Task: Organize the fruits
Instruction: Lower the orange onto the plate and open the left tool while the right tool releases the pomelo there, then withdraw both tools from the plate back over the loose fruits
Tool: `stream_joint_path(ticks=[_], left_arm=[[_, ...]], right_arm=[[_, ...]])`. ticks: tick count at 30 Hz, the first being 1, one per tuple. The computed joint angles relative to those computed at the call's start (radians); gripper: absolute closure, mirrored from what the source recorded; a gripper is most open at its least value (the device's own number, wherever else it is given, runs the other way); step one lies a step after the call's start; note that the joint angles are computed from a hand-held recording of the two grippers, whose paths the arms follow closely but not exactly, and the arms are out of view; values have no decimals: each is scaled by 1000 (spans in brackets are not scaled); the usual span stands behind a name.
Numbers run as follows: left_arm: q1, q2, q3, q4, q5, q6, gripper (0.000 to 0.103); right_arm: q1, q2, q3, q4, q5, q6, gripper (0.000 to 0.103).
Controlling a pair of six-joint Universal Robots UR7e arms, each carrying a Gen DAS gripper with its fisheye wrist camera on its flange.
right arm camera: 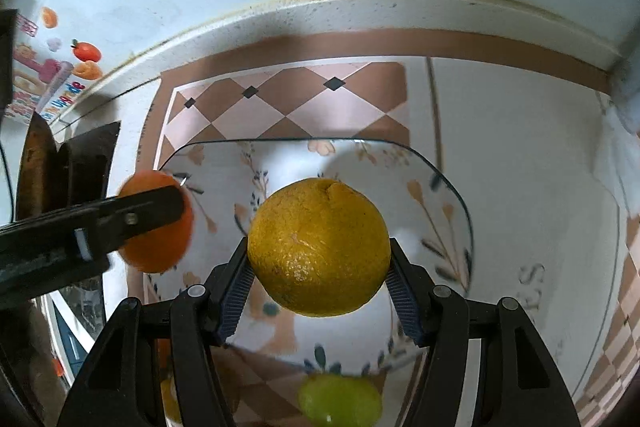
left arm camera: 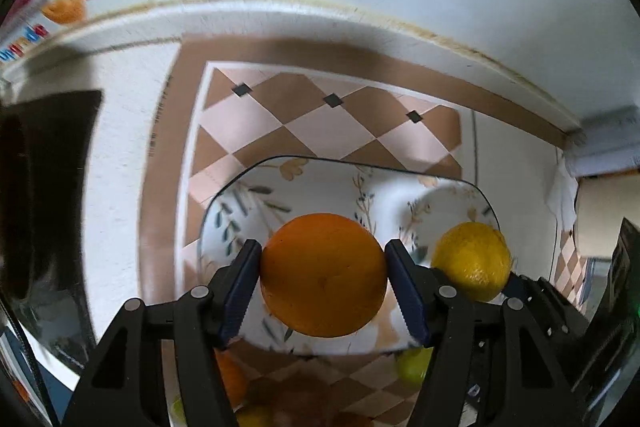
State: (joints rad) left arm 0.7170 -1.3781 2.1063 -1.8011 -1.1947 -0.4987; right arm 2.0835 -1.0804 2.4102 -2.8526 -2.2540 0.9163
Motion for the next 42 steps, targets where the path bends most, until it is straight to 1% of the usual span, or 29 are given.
stream_joint_path(ticks=[2, 5, 7, 12, 13, 15, 16, 17, 19, 21, 22, 24, 27, 29, 30, 32, 34, 38, 39, 42], left_arm=[[24, 34, -10, -7, -7, 2, 42], [36, 57, -14, -7, -9, 4, 42], [42, 68, -14, -8, -7, 4, 41], [55, 92, -13, 7, -11, 3, 41], [57, 93, -11, 4, -12, 3, 41], [60, 91, -5, -10, -11, 9, 41], [61, 88, -1, -26, -13, 18, 40], [61, 83, 0, -36, -14, 26, 31], [61, 77, -4, -32, -14, 40, 15], [51, 62, -4, -25, -4, 45, 15], [47, 50, -4, -21, -1, 50, 15], [30, 16, 8, -13, 13, 49, 15], [-4, -47, 33, 13, 46, 35, 15], [-29, -110, 56, 41, 71, 19, 15], [-39, -115, 53, 48, 83, 10, 15], [-72, -178, 78, 78, 109, -10, 15], [-87, -197, 72, 97, 131, -20, 15], [-141, -308, 89, 177, 141, -52, 15], [-152, -318, 97, 175, 142, -57, 15], [-195, -387, 107, 230, 148, -84, 15]], right_arm=[[-21, 6, -7, 0, 3, -28, 38], [-53, 14, -8, -16, 20, -62, 38], [-69, 19, -5, -30, 28, -69, 37], [-103, 22, -9, -14, 58, -71, 37], [-108, 20, -8, -7, 63, -69, 35], [-101, 9, 2, -15, 57, -54, 18], [-97, 7, 1, -15, 53, -51, 16], [-89, -1, -1, -1, 48, -40, 15], [-72, -19, -7, 47, 32, -5, 14], [-47, -36, -20, 117, 10, 47, 9], [-35, -44, -26, 150, 1, 71, 9], [1, -66, -40, 254, -25, 138, 9], [47, -75, -64, 355, -46, 212, 8], [84, -82, -79, 428, -55, 271, 8], [102, -87, -83, 455, -58, 297, 8], [140, -95, -95, 509, -65, 350, 8], [184, -102, -110, 570, -69, 407, 8], [265, -114, -133, 655, -61, 501, 8], [282, -115, -140, 675, -59, 521, 8], [335, -108, -170, 755, -60, 588, 8]])
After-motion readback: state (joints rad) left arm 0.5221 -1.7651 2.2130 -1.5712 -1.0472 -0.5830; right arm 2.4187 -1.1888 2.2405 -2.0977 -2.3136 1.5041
